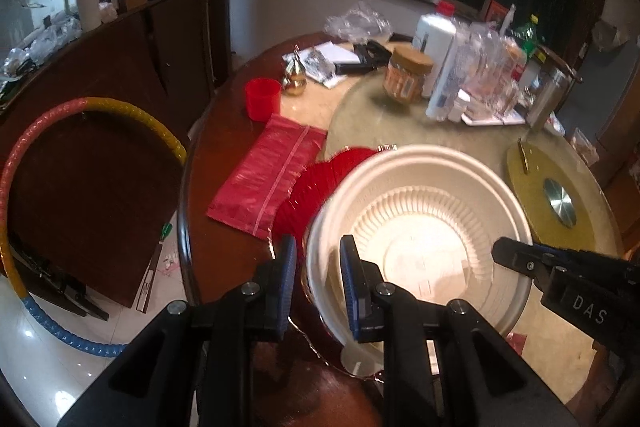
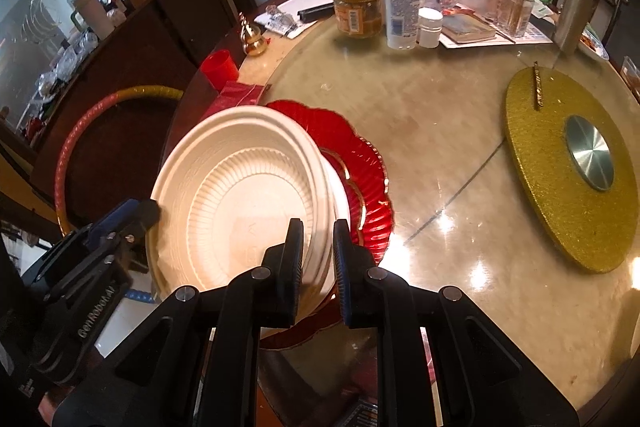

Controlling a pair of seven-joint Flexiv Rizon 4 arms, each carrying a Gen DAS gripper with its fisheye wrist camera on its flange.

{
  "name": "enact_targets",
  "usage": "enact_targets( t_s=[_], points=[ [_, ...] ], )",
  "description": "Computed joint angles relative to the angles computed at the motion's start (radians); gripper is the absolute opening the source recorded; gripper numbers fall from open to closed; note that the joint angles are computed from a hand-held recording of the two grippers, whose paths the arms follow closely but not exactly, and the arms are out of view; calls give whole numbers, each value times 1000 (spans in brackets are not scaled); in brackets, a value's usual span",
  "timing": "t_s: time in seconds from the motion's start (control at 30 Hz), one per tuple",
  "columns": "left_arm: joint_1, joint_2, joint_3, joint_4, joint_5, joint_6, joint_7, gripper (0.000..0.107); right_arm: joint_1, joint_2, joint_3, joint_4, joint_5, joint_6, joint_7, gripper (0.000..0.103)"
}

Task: Organize plates and bowls
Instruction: 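Lower the beige bowl onto the nested white bowls and open both grippers, then move both grippers toward the second beige ribbed bowl on the table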

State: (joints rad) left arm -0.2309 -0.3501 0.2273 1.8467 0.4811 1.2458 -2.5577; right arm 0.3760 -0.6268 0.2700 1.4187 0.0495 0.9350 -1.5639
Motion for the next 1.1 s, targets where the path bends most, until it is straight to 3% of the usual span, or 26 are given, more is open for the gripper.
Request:
enact_targets(
  t_s=[0.03,0.1,0.17,0.27,0.47,0.57,0.73,0.87,1.1],
  points=[
    [-9,3,10,-2,14,2,-18,33,-4,4,1,5,6,10,0,14],
    [-44,13,49,-11,77,17,-100,63,-22,14,12,18,31,36,-7,17],
    [-102,23,99,-38,194,14,-234,72,-38,24,20,32,53,64,-13,25],
    [-134,41,101,-70,311,2,-325,73,-74,41,42,56,102,111,-32,37],
    [-131,45,35,-130,451,27,-389,80,-151,72,82,103,203,182,-77,37],
    [-109,27,-17,-154,432,35,-319,80,-180,90,75,145,235,213,-82,37],
    [-67,-45,-107,-178,252,77,-88,80,-244,114,70,205,290,237,-100,37],
    [-75,-103,-143,-209,145,78,35,80,-280,117,51,235,303,235,-86,37],
    [-147,-180,-122,-272,32,39,168,80,-314,115,13,281,308,279,-44,37]
  ],
)
